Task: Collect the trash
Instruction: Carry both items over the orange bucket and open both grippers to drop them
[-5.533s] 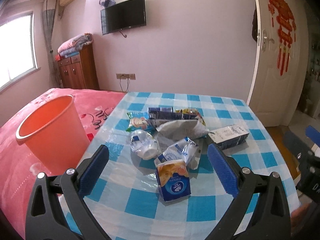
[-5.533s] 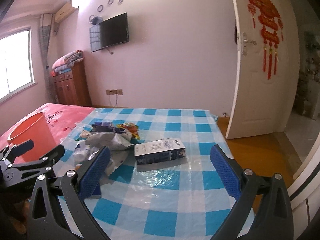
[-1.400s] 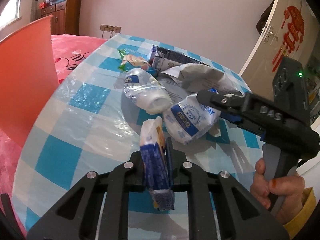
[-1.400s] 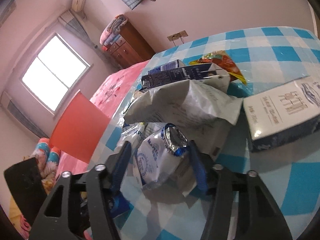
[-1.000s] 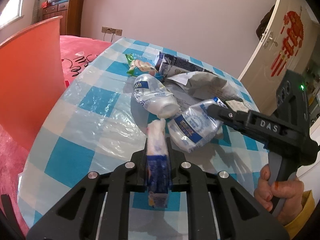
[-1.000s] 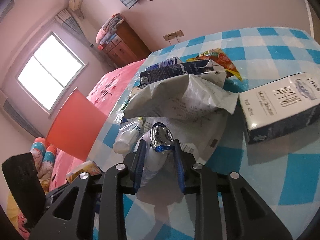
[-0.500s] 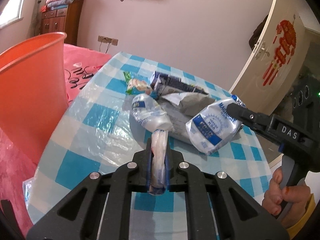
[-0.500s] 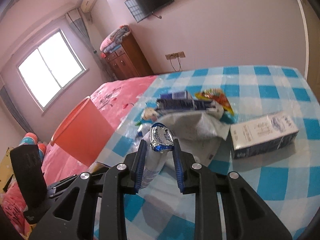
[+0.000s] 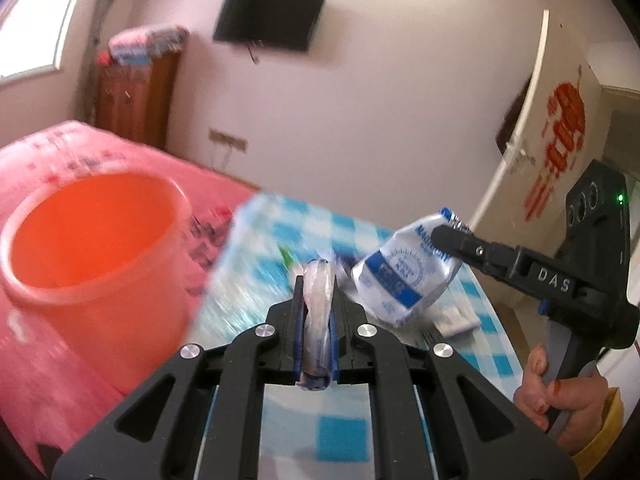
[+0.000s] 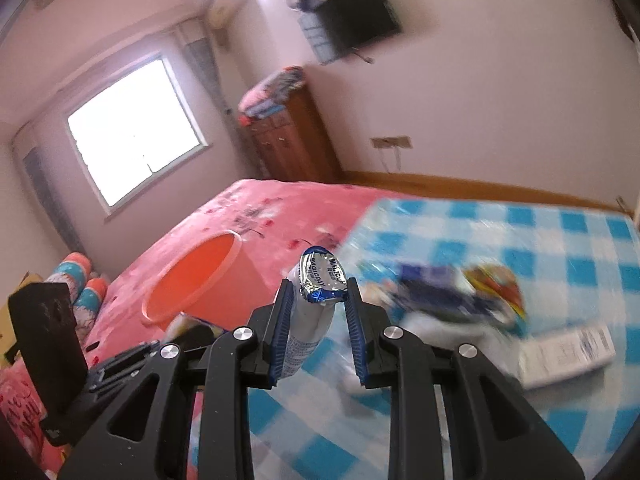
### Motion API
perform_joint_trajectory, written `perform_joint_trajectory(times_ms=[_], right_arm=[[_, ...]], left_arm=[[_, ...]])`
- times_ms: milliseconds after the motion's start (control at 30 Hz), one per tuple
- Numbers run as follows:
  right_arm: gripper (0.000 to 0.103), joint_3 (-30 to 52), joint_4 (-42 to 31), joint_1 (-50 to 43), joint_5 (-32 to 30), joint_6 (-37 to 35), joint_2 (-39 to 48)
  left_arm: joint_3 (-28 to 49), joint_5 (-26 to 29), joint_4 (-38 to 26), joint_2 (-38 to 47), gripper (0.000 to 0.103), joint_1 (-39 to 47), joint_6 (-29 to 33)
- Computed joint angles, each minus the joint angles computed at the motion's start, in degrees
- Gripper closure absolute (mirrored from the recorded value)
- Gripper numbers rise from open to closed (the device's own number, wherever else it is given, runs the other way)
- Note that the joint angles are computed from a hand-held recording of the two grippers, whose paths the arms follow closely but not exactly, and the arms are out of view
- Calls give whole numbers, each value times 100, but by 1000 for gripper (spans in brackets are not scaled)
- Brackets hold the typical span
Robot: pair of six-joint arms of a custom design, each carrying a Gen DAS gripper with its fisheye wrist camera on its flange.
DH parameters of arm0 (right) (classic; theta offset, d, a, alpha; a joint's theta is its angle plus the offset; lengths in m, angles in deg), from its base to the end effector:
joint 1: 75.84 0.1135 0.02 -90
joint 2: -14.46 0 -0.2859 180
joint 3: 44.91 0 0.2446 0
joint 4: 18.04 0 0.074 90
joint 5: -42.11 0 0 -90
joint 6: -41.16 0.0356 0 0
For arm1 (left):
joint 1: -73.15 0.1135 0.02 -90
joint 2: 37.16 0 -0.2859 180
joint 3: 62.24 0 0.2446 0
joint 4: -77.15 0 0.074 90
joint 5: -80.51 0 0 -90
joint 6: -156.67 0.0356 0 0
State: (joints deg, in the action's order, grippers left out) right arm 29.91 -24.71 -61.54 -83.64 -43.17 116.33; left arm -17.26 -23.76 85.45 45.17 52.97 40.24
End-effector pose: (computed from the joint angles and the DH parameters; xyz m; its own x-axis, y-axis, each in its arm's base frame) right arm 0.3653 0.1146 0.2249 -0.6016 -0.0706 -0.7956 -0.6149 0.6767 0.4049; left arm 0.2575 -0.0853 0.1958 -0.4669 -0.2880 -0.8361 -0.0846 0.9557 -0.2819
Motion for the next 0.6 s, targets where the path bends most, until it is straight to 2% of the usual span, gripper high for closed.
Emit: perform_joint_trajectory(times_ms=[133,233,467,567,600], right_arm=[[75,754,-31,546,58,199,278],[75,1349,-48,995,202,270,622],[75,2799,-554,1792,598,254,1726],[73,3292,-837,1880,424,367,2193],[66,3358,-877,1873,316,408,2267]], left_arm=[[51,-230,-390,-599,92,590,358],[122,-203,-548,-686,92,1218,542],[375,240,-553,39,92,2474,682],[452,391,-471,481,92,2789,659],[435,385,-388,586,88,2835,633]])
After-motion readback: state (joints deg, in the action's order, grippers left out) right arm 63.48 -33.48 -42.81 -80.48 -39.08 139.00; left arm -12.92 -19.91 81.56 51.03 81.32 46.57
